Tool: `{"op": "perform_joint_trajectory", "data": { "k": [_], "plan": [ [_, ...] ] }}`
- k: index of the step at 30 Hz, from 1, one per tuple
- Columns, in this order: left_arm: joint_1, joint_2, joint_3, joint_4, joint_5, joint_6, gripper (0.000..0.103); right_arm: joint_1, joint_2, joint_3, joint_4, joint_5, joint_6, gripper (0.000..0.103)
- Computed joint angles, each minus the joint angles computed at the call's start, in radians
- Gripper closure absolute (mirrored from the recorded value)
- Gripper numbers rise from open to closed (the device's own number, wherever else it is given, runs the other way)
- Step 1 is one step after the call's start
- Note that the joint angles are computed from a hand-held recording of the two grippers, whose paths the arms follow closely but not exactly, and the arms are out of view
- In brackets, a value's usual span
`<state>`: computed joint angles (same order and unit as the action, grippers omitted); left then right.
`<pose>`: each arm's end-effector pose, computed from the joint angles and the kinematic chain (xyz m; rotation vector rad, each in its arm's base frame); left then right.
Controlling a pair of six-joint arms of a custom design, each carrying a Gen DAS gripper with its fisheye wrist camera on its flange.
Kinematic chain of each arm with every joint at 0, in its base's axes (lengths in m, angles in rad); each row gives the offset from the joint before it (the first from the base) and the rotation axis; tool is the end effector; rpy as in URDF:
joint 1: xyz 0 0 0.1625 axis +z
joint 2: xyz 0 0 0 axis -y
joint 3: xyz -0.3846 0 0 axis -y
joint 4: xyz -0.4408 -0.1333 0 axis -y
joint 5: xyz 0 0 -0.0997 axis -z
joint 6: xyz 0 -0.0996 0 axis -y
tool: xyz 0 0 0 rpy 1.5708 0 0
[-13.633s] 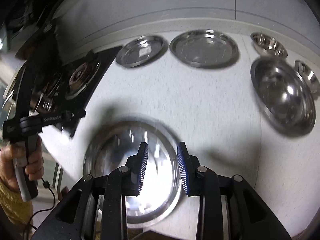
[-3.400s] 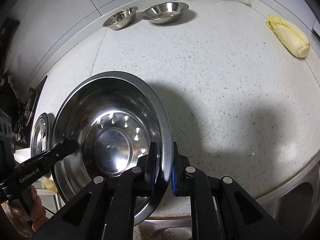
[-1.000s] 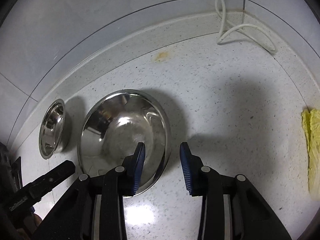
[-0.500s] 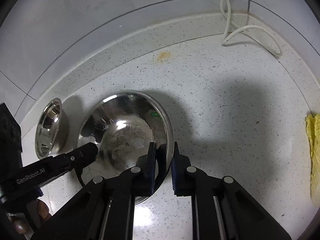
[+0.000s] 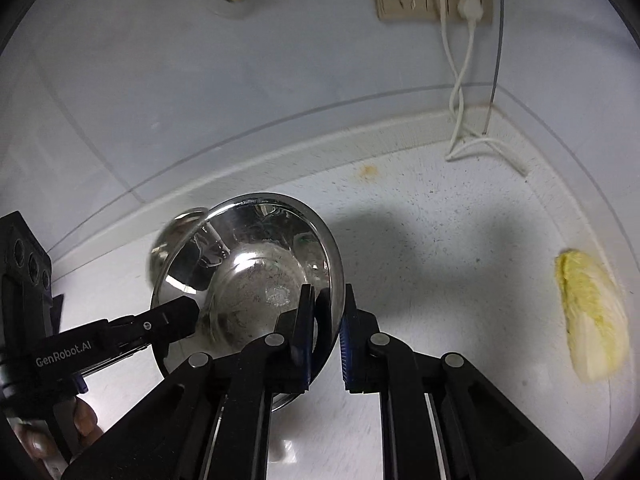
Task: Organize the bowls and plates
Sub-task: 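Lift the smaller steel bowl with both tools and carry it over the large bowl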
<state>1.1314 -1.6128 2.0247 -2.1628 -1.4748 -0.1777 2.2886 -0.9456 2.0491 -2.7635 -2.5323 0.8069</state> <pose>-0.0850 -0.5166 0.2906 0.3898 3.0648 -0.3109 0.3862 -0.3638 0.0329 -0.1588 -2.3385 0.9197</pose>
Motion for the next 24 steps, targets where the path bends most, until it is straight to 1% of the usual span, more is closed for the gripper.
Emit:
{"op": "perform_joint_trajectory", "data": {
  "k": [1,3,5,6,7,8,10,12,14,15,17,19,21,24],
  "plan": [
    [-0.013,-0.036,0.013,0.019,0.001,-0.005,0.097,0.017,-0.003,0.0,0.016,-0.005,0.017,0.093],
    [-0.044,-0.134,0.05,0.069,0.012,-0.017,0.097,0.081,-0.011,-0.001,0.065,-0.022,0.082,0.093],
    [-0.068,-0.21,0.073,0.116,0.015,-0.035,0.097,0.128,-0.014,-0.003,0.093,-0.026,0.127,0.093],
    [-0.088,-0.274,0.095,0.156,0.023,-0.042,0.097,0.161,-0.015,-0.005,0.128,-0.032,0.167,0.093],
    [-0.098,-0.313,0.105,0.184,0.029,-0.046,0.097,0.188,-0.018,-0.007,0.165,-0.035,0.204,0.093],
    [-0.117,-0.38,0.127,0.233,0.042,-0.056,0.097,0.217,-0.018,-0.007,0.189,-0.033,0.234,0.093],
    [-0.131,-0.482,0.153,0.313,0.049,-0.052,0.096,0.277,-0.015,-0.006,0.234,-0.02,0.303,0.092],
    [-0.137,-0.593,0.191,0.401,0.06,-0.048,0.097,0.334,-0.001,-0.003,0.276,0.013,0.366,0.092],
    [-0.112,-0.679,0.229,0.479,0.063,-0.034,0.097,0.367,0.018,0.007,0.283,0.05,0.41,0.092],
    [-0.089,-0.714,0.248,0.517,0.062,-0.025,0.097,0.382,0.039,0.016,0.28,0.086,0.444,0.092],
    [-0.028,-0.751,0.279,0.583,0.068,-0.002,0.096,0.386,0.067,0.04,0.255,0.142,0.476,0.092],
    [0.028,-0.756,0.296,0.638,0.077,0.004,0.096,0.378,0.1,0.074,0.187,0.215,0.5,0.092],
    [0.065,-0.758,0.307,0.662,0.083,0.015,0.096,0.371,0.131,0.099,0.124,0.268,0.512,0.092],
    [0.069,-0.782,0.329,0.663,0.116,0.032,0.096,0.371,0.161,0.111,0.081,0.302,0.52,0.092]
  ]
}}
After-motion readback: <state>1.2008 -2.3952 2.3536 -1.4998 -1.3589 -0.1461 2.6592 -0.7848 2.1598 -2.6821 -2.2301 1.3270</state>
